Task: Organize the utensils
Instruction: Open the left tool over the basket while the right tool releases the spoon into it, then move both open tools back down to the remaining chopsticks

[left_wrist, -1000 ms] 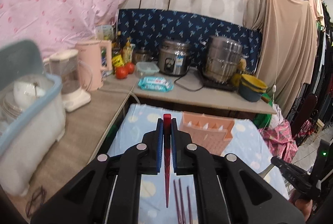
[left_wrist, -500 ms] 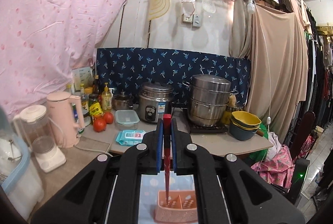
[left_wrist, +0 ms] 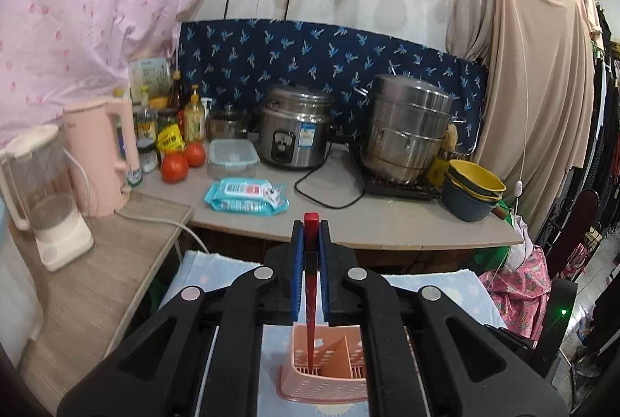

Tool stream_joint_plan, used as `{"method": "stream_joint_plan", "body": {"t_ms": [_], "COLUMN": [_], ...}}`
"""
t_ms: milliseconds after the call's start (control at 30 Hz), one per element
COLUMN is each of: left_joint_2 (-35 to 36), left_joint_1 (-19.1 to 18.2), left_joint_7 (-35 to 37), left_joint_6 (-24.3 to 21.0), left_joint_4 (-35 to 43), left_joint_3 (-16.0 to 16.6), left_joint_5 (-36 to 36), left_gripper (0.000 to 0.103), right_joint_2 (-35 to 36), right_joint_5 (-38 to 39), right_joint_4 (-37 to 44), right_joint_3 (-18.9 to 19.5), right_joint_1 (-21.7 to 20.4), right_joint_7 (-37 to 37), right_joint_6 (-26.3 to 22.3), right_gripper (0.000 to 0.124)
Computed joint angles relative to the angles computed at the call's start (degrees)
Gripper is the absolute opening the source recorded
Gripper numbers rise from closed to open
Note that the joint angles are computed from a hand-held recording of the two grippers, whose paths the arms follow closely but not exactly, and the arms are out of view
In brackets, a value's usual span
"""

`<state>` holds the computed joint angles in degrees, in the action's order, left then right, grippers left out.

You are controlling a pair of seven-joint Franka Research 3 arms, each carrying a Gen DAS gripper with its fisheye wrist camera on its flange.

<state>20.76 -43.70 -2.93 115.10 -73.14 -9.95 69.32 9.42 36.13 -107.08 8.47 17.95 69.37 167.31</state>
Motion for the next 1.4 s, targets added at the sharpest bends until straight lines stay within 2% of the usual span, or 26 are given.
{"method": "stream_joint_plan", "body": {"t_ms": [67,133,167,200,300,467,600,800,1033,1167,1233,1400], "left_joint_2": [-0.53,-1.13,-1.45,-1.93,-3.74,-6.32,-8.09,-11.28,-11.17,-11.44,-10.81,-9.91], "left_joint_1": [0.41,0.38,0.22,0.06,-0.52,-1.06,-1.77,-2.22,-4.62,-5.11,-5.7,-6.83], "left_joint_7": [-0.9,-1.64,-1.88,-2.4,-4.77,-6.19,-7.52,-12.24,-17.29,-21.39,-22.64,-25.9], "left_joint_6": [0.69,0.5,-0.15,-0.93,-3.25,-6.97,-9.74,-10.86,-13.86,-10.82,-10.96,-8.51], "left_joint_4": [-1.16,-2.07,-2.47,-3.01,-5.09,-8.44,-11.76,-18.77,-23.15,-26.51,-27.13,-29.33], "left_joint_3": [-0.19,-0.34,-0.47,-0.66,-1.52,-4.24,-6.7,-10.36,-13.62,-14.44,-14.79,-15.01], "left_joint_5": [-0.8,-0.64,-0.45,-0.33,0.89,0.91,-0.63,-5.23,-9.76,-13.45,-14.72,-17.4], "left_gripper": [0.007,0.009,0.015,0.026,0.047,0.055,0.056,0.056,0.056,0.056,0.056,0.056], "right_joint_2": [-0.54,-1.75,-2.58,-3.35,-6.34,-13.1,-19.45,-30.15,-41.83,-47.19,-49.74,-55.42], "right_joint_5": [-1.05,-2.6,-1.49,-0.54,3.12,10.66,13.01,7.78,-0.13,-4.77,-7.02,-9.94], "right_joint_4": [-1.12,-2.68,-3.56,-4.27,-6.75,-13.01,-19.96,-32.86,-46.35,-52.96,-56.05,-62.29], "right_joint_3": [-0.2,-0.53,-0.09,0.15,0.28,-1.45,-3.46,-4.68,-3.82,-1.51,-0.08,-1.0], "right_joint_1": [0.53,1.03,0.74,0.56,0.37,2.19,4.47,6.27,5.02,2.93,1.79,3.03], "right_joint_7": [0.54,1.53,0.54,-0.27,-3.09,-8.95,-10.97,-6.91,0.69,5.32,7.68,11.61], "right_joint_6": [1.99,3.79,4.62,5.1,4.92,3.96,3.61,5.05,3.11,2.28,1.65,-0.99], "right_gripper": [0.009,0.022,0.025,0.03,0.031,0.038,0.044,0.046,0.046,0.046,0.046,0.046]}}
